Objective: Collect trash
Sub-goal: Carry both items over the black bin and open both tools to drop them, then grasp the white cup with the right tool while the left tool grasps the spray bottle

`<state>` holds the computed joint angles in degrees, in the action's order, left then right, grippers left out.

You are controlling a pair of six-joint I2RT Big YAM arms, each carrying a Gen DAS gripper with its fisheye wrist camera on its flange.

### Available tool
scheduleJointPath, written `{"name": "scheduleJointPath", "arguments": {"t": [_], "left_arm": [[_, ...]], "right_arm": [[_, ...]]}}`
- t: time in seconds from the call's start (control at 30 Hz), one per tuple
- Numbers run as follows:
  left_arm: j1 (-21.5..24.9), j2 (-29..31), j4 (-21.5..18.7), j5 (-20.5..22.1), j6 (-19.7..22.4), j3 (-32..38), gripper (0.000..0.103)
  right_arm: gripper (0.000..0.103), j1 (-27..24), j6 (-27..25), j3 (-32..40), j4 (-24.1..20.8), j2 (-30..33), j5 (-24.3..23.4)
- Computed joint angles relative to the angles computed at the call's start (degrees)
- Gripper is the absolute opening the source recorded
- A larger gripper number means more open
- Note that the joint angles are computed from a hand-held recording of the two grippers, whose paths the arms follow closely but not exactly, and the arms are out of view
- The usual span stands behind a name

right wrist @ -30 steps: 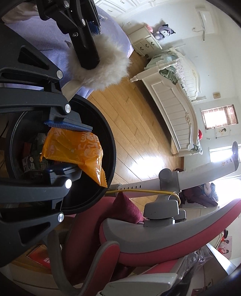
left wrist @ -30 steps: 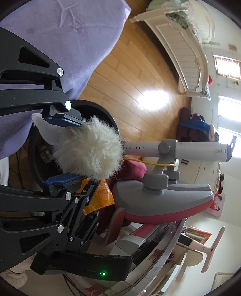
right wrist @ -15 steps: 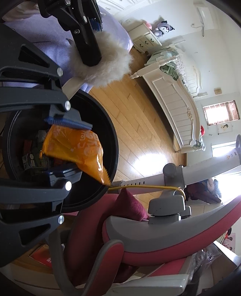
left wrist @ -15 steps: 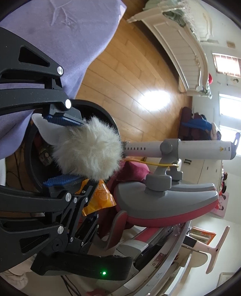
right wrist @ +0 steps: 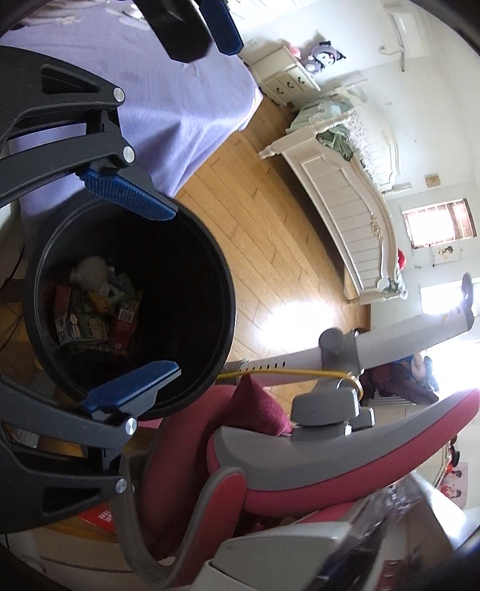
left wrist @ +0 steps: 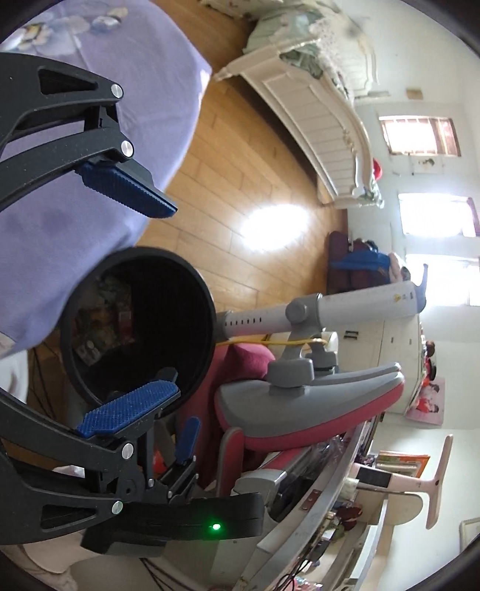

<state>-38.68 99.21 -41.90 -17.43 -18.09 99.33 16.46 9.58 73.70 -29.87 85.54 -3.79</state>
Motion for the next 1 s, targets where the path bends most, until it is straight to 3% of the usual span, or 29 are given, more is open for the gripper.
{"name": "scheduleJointPath", "arguments": {"t": [0.13, 0.3, 0.57, 0.67, 0.77, 1.0], "left_arm": [[0.05, -8.67, 0.77, -3.85, -3.09, -9.81, 0.09], [1.16, -21.32, -2.47, -10.52, -9.04, -22.33, 0.09], [6.74, -42.03, -16.14, -15.62, -16.78, -38.38, 0.09], [10.33, -48.44, -20.96, -12.44, -15.89, -42.67, 0.09], [14.63, -53.0, -23.81, -9.31, -13.97, -45.9, 0.081], [18.57, -56.19, -22.46, -2.69, -8.59, -49.59, 0.073]], "right_arm": [[0.08, 2.97, -1.14, 1.39, -1.07, -0.71, -1.05], [0.08, 8.05, -2.63, 3.78, -2.16, -1.08, -3.52], [0.08, 18.02, -5.22, 10.52, -6.49, 2.38, -9.2], [0.08, 22.41, -6.78, 14.28, -9.58, 5.14, -10.35], [0.079, 26.09, -8.7, 17.99, -12.28, 8.34, -11.63], [0.07, 32.8, -13.95, 26.94, -18.49, 16.15, -12.01]]}}
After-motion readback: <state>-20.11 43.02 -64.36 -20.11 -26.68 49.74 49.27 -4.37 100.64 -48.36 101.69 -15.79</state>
